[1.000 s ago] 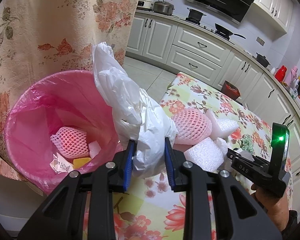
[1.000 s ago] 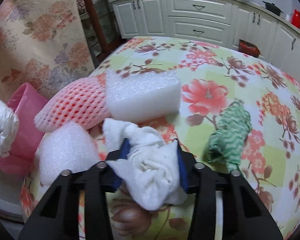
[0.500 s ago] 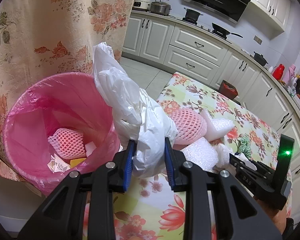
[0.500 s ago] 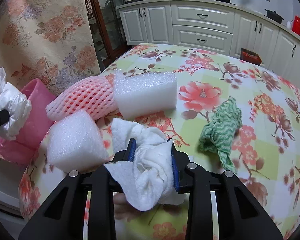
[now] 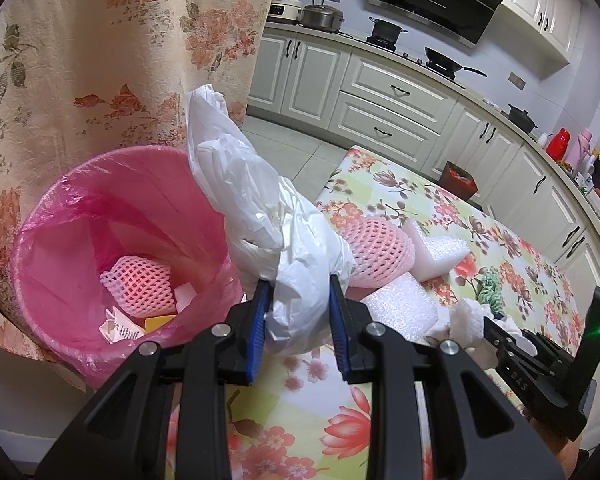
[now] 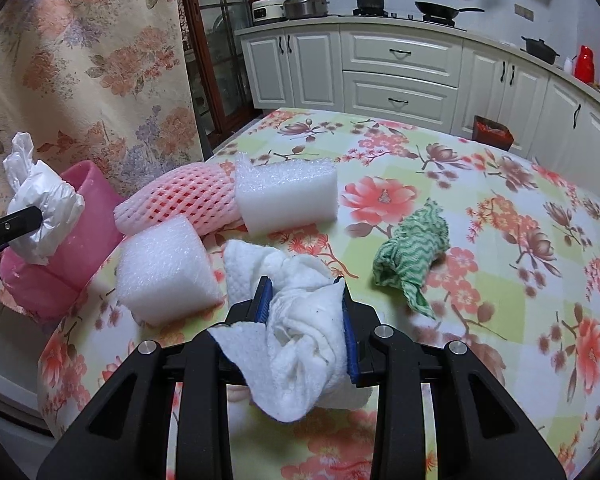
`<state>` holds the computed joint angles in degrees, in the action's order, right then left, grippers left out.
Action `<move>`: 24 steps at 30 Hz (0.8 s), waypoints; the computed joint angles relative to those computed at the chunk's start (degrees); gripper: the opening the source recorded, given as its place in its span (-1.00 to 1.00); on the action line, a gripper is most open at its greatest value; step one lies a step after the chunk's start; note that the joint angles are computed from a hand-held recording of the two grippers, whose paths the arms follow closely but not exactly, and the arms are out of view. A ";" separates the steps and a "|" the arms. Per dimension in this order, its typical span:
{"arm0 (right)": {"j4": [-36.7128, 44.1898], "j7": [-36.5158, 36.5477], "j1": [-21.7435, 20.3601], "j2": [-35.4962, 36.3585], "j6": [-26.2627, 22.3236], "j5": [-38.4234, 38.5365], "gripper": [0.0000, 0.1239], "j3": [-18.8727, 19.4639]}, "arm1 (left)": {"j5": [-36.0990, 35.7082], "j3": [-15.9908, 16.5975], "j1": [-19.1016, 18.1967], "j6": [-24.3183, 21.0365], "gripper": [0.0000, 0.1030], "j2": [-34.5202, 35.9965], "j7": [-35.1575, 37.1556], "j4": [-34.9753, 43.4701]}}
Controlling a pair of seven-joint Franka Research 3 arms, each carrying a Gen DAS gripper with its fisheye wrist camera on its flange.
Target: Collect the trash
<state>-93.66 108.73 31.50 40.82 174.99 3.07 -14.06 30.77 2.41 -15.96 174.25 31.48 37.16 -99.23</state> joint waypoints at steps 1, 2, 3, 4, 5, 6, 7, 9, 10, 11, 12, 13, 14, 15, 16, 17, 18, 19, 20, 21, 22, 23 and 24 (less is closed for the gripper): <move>-0.52 -0.01 0.07 -0.28 0.25 0.00 -0.50 -0.08 | -0.02 -0.07 0.14 0.08 -0.46 -0.11 0.14 -0.18; -1.03 0.09 0.32 -0.56 0.48 0.00 -0.50 -0.36 | -0.08 -0.12 0.21 0.13 -0.46 -0.12 0.21 -0.21; -1.20 0.17 0.51 -0.65 0.53 0.03 -0.50 -0.55 | -0.08 -0.08 0.13 0.13 -0.46 -0.20 0.19 -0.26; -1.55 0.16 0.55 -0.86 0.68 0.08 -0.50 -0.58 | -0.10 -0.05 0.12 0.15 -0.46 -0.16 0.19 -0.25; -1.70 0.21 0.67 -0.91 0.74 0.13 -0.50 -0.71 | -0.19 -0.20 0.28 0.16 -0.46 -0.10 0.37 -0.19; -1.91 0.19 0.67 -1.02 0.82 0.19 -0.50 -0.75 | -0.23 -0.26 0.31 0.20 -0.46 -0.14 0.47 -0.25; -2.08 0.18 0.71 -1.10 0.89 0.22 -0.50 -0.82 | -0.19 -0.20 0.24 0.30 -0.46 -0.25 0.50 -0.39; -2.32 0.19 0.79 -1.22 0.96 0.32 -0.50 -0.97 | -0.18 -0.12 0.14 0.36 -0.46 -0.35 0.53 -0.52; -2.37 0.15 0.80 -1.25 0.98 0.34 -0.50 -1.00 | -0.17 -0.07 0.07 0.36 -0.46 -0.35 0.53 -0.48; -2.47 0.12 0.83 -1.30 1.06 0.36 -0.50 -1.04 | -0.10 0.09 -0.07 0.36 -0.46 -0.40 0.45 -0.50; -2.50 0.09 0.81 -1.30 1.10 0.42 -0.50 -1.00 | -0.07 0.13 -0.12 0.35 -0.46 -0.41 0.44 -0.49; -2.60 0.06 0.82 -1.34 1.18 0.46 -0.50 -1.05 | -0.07 0.10 -0.11 0.30 -0.46 -0.44 0.46 -0.48; -2.70 0.04 0.87 -1.40 1.21 0.49 -0.50 -1.12 | 0.00 0.22 -0.24 0.28 -0.46 -0.42 0.36 -0.44; -2.80 0.02 0.91 -1.43 1.26 0.51 -0.50 -1.20 | 0.08 0.29 -0.32 0.23 -0.46 -0.45 0.32 -0.43; -2.71 0.09 1.06 -1.38 1.20 0.54 -0.50 -1.33 | 0.03 0.10 -0.15 0.20 -0.46 -0.41 0.47 -0.38; -2.87 0.09 1.10 -1.46 1.30 0.56 -0.50 -1.41 | 0.00 0.09 -0.12 0.27 -0.46 -0.42 0.43 -0.43; -3.08 0.02 0.98 -1.59 1.37 0.64 -0.50 -1.30 | 0.01 0.08 -0.11 0.21 -0.46 -0.47 0.45 -0.43; -3.27 0.01 1.02 -1.68 1.43 0.66 -0.50 -1.40 | -0.03 -0.03 -0.05 0.11 -0.46 -0.46 0.55 -0.35; -3.46 0.09 1.17 -1.75 1.56 0.69 -0.50 -1.61 | -0.01 -0.04 -0.05 0.10 -0.46 -0.47 0.56 -0.35; -3.71 0.14 1.19 -1.89 1.72 0.78 -0.50 -1.70 | 0.07 0.06 -0.15 0.14 -0.46 -0.51 0.49 -0.38; -3.90 0.10 1.17 -2.01 1.81 0.84 -0.50 -1.73 | 0.14 0.12 -0.27 0.06 -0.46 -0.55 0.44 -0.32; -3.97 0.14 1.30 -2.02 1.85 0.88 -0.50 -1.90 | 0.16 0.04 -0.24 0.01 -0.46 -0.57 0.49 -0.27; -4.10 0.20 1.46 -2.08 1.96 0.90 -0.50 -2.14 | 0.18 -0.05 -0.20 -0.03 -0.46 -0.62 0.58 -0.25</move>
<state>-97.77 108.93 32.96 38.74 176.95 3.97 -16.20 30.95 2.36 -16.16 174.21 30.86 37.74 -99.48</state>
